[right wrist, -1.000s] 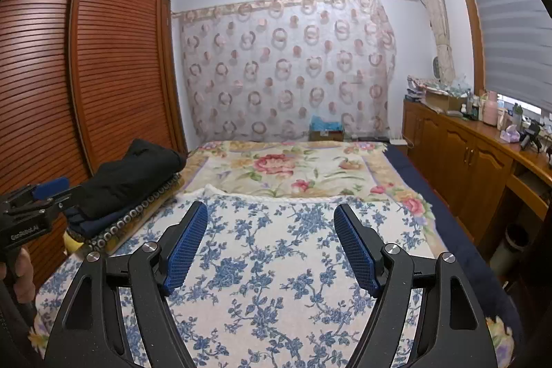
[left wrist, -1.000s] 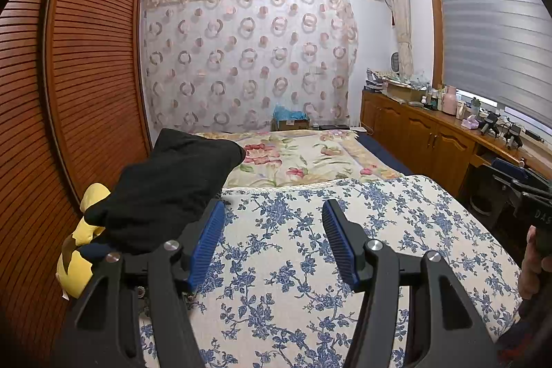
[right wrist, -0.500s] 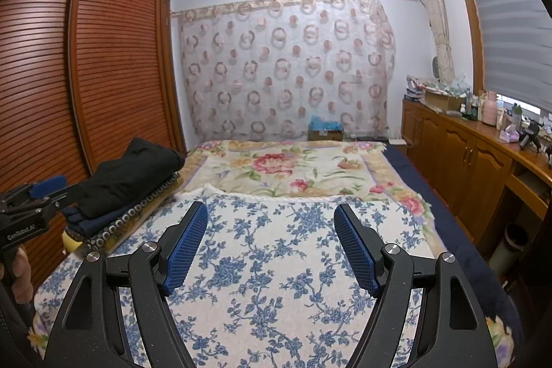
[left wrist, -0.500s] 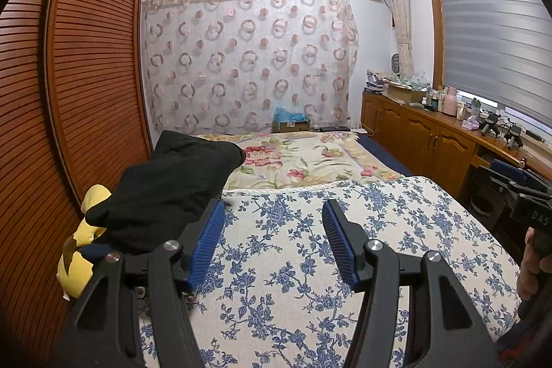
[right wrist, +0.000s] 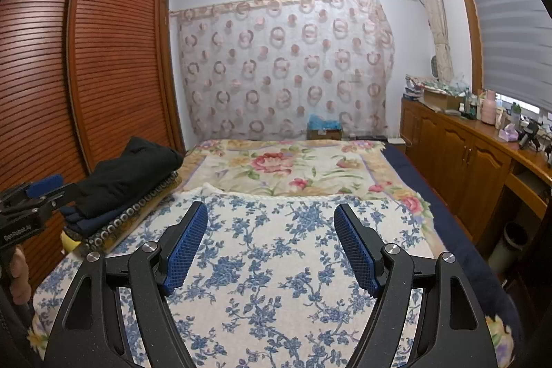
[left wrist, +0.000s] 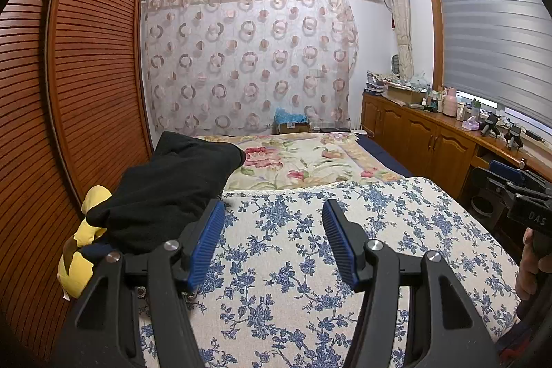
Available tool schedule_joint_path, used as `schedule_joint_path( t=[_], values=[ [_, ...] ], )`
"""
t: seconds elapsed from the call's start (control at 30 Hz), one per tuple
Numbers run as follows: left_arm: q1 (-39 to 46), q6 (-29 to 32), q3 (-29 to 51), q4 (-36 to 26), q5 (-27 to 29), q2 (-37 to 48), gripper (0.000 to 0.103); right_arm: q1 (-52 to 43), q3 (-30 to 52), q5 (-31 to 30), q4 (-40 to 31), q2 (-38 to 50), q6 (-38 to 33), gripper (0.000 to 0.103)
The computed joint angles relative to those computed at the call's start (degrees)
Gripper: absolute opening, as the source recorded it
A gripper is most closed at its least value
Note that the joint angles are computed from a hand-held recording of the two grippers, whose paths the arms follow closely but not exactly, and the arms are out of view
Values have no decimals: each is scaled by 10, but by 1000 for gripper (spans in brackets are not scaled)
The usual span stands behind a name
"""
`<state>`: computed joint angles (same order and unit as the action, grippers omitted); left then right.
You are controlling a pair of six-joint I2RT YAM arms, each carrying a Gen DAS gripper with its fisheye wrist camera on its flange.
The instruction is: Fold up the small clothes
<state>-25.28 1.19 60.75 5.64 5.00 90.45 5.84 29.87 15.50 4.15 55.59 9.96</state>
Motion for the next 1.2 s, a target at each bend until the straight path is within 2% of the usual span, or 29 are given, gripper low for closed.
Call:
schedule_joint_path(
  t=[1.2],
  values=[
    [5,1,3,-5,2,-8,59,-3,-8,1,-1,-10,0,78]
  ],
)
